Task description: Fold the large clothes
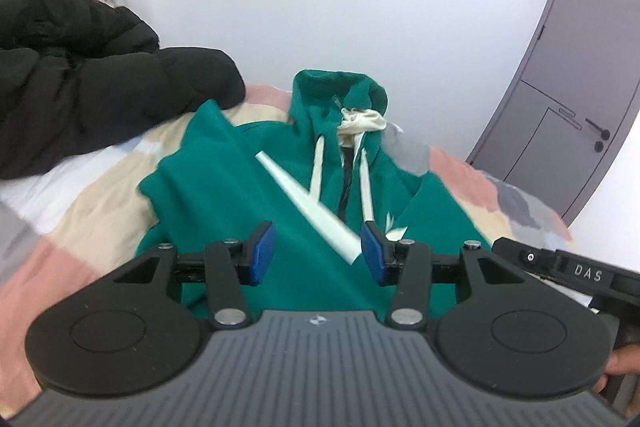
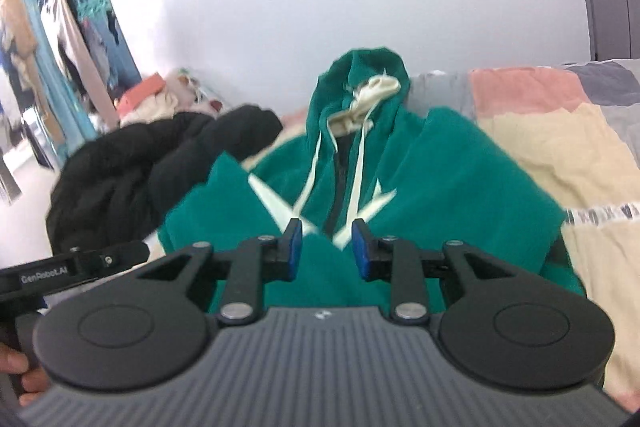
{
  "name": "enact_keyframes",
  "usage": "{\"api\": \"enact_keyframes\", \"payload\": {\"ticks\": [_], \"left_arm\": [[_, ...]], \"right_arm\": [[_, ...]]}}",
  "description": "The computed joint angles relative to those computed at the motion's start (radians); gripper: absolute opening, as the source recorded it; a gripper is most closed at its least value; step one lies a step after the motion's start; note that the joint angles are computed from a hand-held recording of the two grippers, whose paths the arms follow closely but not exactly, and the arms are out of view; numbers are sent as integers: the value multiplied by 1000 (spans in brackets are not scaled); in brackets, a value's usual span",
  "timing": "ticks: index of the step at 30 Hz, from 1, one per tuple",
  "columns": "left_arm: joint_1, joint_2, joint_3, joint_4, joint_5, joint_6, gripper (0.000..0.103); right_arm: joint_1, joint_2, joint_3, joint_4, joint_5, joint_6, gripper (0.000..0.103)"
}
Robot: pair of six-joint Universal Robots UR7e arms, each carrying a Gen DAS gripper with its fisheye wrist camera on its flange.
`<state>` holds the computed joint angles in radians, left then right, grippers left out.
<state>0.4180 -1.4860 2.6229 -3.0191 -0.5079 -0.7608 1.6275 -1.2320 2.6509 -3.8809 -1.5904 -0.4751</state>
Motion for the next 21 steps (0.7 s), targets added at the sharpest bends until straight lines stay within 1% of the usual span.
{"api": "enact_keyframes", "payload": {"ticks": [1, 2, 3, 4, 5, 7, 8, 11, 14, 17, 18, 20, 21], "left_arm": [[29, 23, -32, -42, -17, 54, 53], [62, 49, -68, -86, -35, 117, 53], [94, 75, -107, -120, -49, 173, 53], [129, 100, -147, -147, -63, 220, 54], [168, 123, -190, -172, -88, 265, 56], [253, 173, -284, -217, -152, 352, 58], [289, 199, -327, -233, -176, 392, 58], [401, 300, -472, -290, -242, 517, 59], [512, 410, -633, -305, -313, 595, 60], [617, 525, -804, -277, -411, 645, 60], [646, 561, -859, -255, -440, 658, 61], [692, 636, -973, -196, -467, 673, 61], [708, 665, -1016, -177, -476, 679, 60]], "right_arm": [[0, -21, -26, 51, 3, 8, 32], [3, -31, -52, 88, 2, 19, 43], [5, -35, -79, 110, -3, 33, 58], [3, -38, -110, 137, 2, 47, 65], [0, -39, -137, 164, 5, 63, 69], [5, -26, -216, 236, -14, 106, 69], [5, -13, -252, 260, -17, 114, 69], [8, 64, -387, 295, -27, 123, 69], [5, 164, -539, 349, -19, 123, 69], [14, 296, -712, 389, -37, 84, 69], [13, 346, -776, 396, -32, 78, 69], [10, 428, -890, 411, -30, 90, 68], [12, 470, -953, 426, -51, 100, 68]]}}
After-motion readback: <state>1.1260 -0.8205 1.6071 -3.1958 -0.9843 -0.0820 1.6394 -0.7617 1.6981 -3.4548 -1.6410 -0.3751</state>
